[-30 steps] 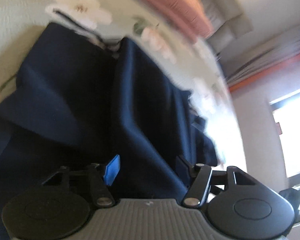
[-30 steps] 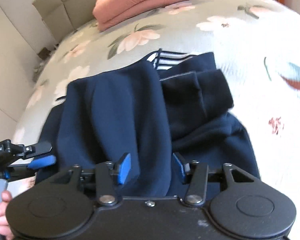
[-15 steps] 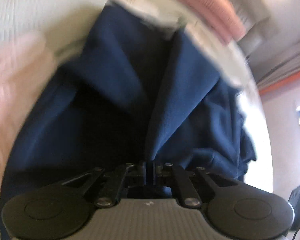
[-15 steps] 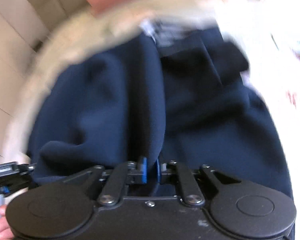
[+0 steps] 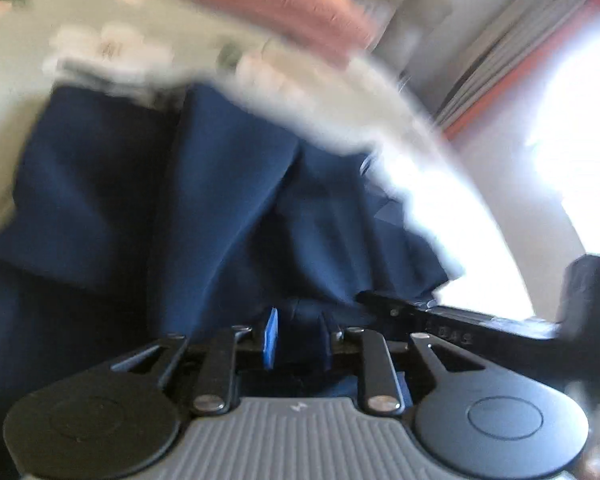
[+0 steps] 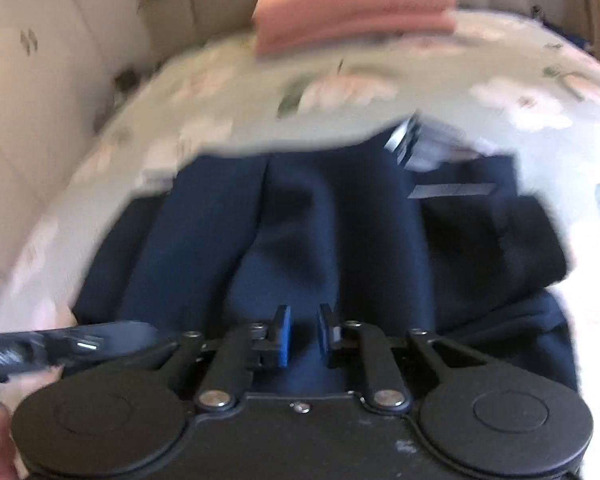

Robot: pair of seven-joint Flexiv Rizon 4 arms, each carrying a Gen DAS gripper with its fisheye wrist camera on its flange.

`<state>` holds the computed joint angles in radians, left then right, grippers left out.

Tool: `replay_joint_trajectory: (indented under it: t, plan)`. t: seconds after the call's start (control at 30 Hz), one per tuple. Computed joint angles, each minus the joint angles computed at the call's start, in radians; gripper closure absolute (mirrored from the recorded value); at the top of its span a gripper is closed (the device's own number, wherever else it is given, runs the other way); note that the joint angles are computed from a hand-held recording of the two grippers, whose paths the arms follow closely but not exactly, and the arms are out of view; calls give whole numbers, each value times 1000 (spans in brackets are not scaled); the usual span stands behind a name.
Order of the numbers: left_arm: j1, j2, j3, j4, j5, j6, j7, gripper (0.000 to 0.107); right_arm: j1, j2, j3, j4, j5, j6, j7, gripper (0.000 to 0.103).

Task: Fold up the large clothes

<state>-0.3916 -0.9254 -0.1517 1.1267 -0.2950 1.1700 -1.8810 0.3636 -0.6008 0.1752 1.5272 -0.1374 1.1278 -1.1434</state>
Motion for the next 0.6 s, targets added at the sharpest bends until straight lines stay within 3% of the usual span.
replay_joint_trajectory:
  t: [0.03,0.07,0.1,0.17,0.23,0.33,0.4,0.47,0.57,0.6]
  plan:
    - [-9,-16,15,8,-6,-2,1,84,9,-16,-4,-1,-10,-27,0,86]
    - [-1,-13,-3,48,-26,60,17,84,14,-9,-14,25,-25,-3,-8,87]
    - [25,-2,-54,101,-66,128,51,84,24,-6,-27,39,-41,28,-3,89]
    - [102,41,-161,208,-102,203,40,86,10,17,-11,38,-31,-7,-6,87]
    - [131,100,-197,311,-116,281,67,84,-13,71,6,82,-10,17,-20,84]
    - [116,180,-157,411,-117,263,51,84,-21,118,16,132,-9,-18,-43,84]
    - [83,193,-100,405,-126,180,-3,83,-35,114,38,139,27,-57,-64,86]
    - [40,188,-30,403,-99,140,-59,91,-30,87,28,140,23,-62,-78,89]
    - [-19,230,48,410,-31,115,-122,81,-14,105,11,128,15,-93,-45,88]
    - [-34,247,70,415,-2,99,-137,79,-11,123,7,140,10,-95,-38,82]
